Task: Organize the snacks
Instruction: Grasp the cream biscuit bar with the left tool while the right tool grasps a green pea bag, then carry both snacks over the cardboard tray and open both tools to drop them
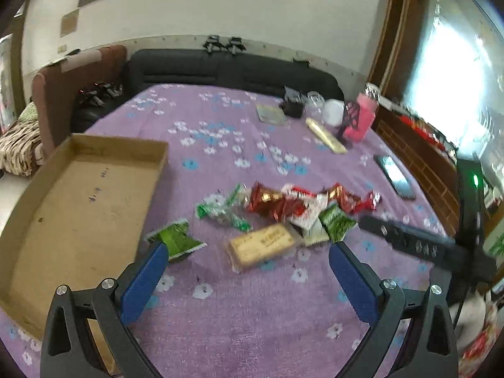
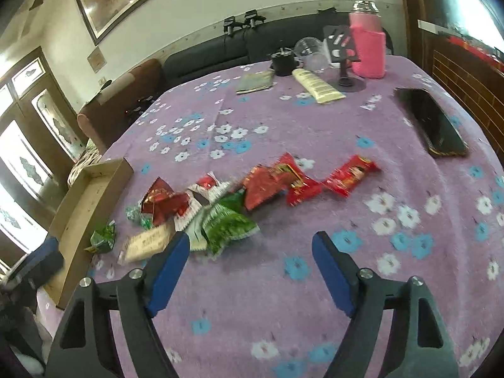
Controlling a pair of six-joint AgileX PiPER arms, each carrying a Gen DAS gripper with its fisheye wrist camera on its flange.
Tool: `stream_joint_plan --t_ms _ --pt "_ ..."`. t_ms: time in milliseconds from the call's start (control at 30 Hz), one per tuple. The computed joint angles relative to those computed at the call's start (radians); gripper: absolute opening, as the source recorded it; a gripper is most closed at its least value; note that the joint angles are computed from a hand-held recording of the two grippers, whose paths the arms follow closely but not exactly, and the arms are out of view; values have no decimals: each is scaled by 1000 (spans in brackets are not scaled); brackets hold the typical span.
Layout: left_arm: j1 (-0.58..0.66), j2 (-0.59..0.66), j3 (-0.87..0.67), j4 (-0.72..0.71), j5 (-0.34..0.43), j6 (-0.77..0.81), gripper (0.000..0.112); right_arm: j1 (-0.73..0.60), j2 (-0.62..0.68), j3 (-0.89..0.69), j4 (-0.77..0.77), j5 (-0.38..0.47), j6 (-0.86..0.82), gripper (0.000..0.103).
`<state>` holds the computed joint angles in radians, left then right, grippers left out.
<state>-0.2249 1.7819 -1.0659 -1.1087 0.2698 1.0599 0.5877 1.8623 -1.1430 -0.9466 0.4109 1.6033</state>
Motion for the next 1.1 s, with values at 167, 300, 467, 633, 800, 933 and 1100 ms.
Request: stream_joint_plan --t_ms 167,300,467,633,800,933,1100 --pt "2 71 -73 102 83 -62 96 -25 109 -119 123 -5 -131 76" --pt "-6 152 -182 215 163 -108 79 -48 153 -146 178 -48 -181 45" --pt "-34 254 -332 378 215 -219 79 -83 136 -82 118 -159 -103 33" --pt "-89 325 -422 596 231 -366 78 -105 70 4 -91 -195 118 33" --pt "-103 316 -419 641 298 -367 42 -143 43 47 -158 -254 201 33" --pt "-130 289 -373 678 258 -397 44 -147 52 37 -65 -271 103 33" --pt "-153 272 -326 710 179 -466 35 -131 51 39 -186 -250 218 33"
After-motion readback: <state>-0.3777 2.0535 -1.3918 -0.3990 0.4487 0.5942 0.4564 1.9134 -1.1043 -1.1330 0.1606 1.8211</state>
